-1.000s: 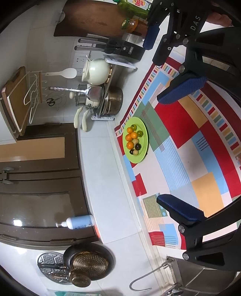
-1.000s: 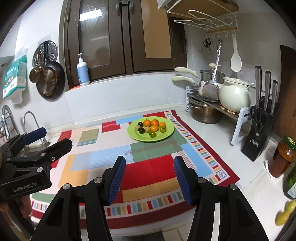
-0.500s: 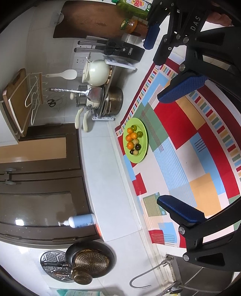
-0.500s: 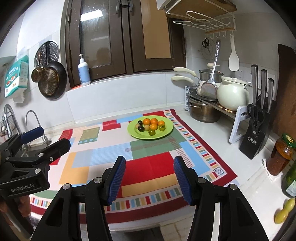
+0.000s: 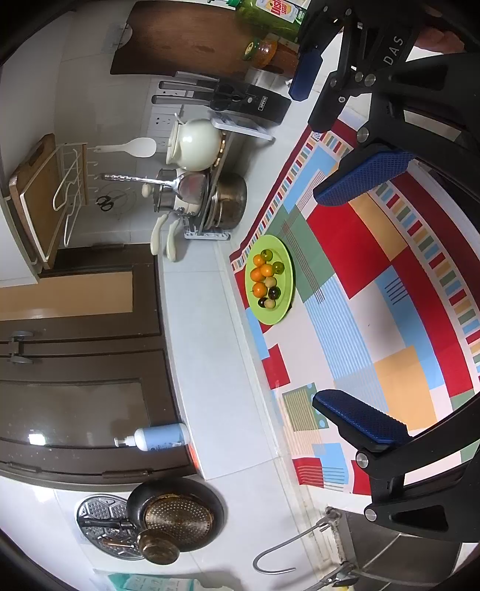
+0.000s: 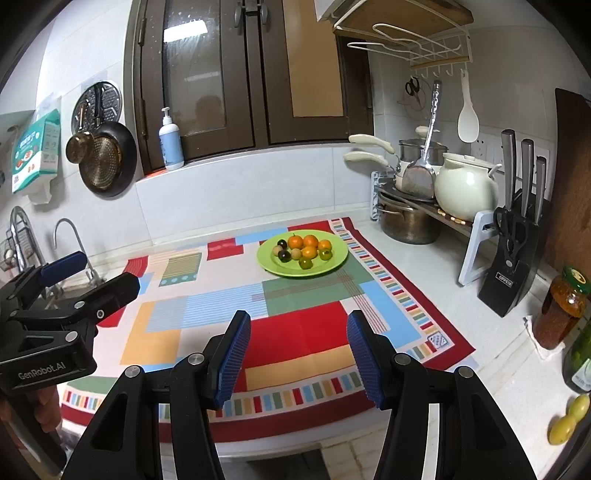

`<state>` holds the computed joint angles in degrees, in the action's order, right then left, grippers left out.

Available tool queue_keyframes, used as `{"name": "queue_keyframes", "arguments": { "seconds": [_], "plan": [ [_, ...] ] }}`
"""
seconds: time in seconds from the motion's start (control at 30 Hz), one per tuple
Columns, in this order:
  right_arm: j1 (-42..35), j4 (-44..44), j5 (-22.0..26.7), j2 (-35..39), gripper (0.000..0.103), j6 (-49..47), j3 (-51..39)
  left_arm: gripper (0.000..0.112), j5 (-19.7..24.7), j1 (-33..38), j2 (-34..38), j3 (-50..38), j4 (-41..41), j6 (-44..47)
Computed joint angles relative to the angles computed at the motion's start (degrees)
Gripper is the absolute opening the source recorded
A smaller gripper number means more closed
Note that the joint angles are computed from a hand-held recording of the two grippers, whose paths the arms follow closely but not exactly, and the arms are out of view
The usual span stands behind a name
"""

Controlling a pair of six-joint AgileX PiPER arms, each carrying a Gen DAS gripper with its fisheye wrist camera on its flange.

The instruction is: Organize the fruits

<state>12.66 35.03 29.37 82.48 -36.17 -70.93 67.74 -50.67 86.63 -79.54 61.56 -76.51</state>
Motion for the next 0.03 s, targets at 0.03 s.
{"name": "queue_keyframes", "arguments": {
  "seconds": [0.03],
  "plan": [
    [0.06, -0.01, -0.02, -0.09, 0.055, 0.00, 0.07, 0.101, -0.01, -0.04, -0.06, 0.02, -0.03, 0.05]
  ]
}}
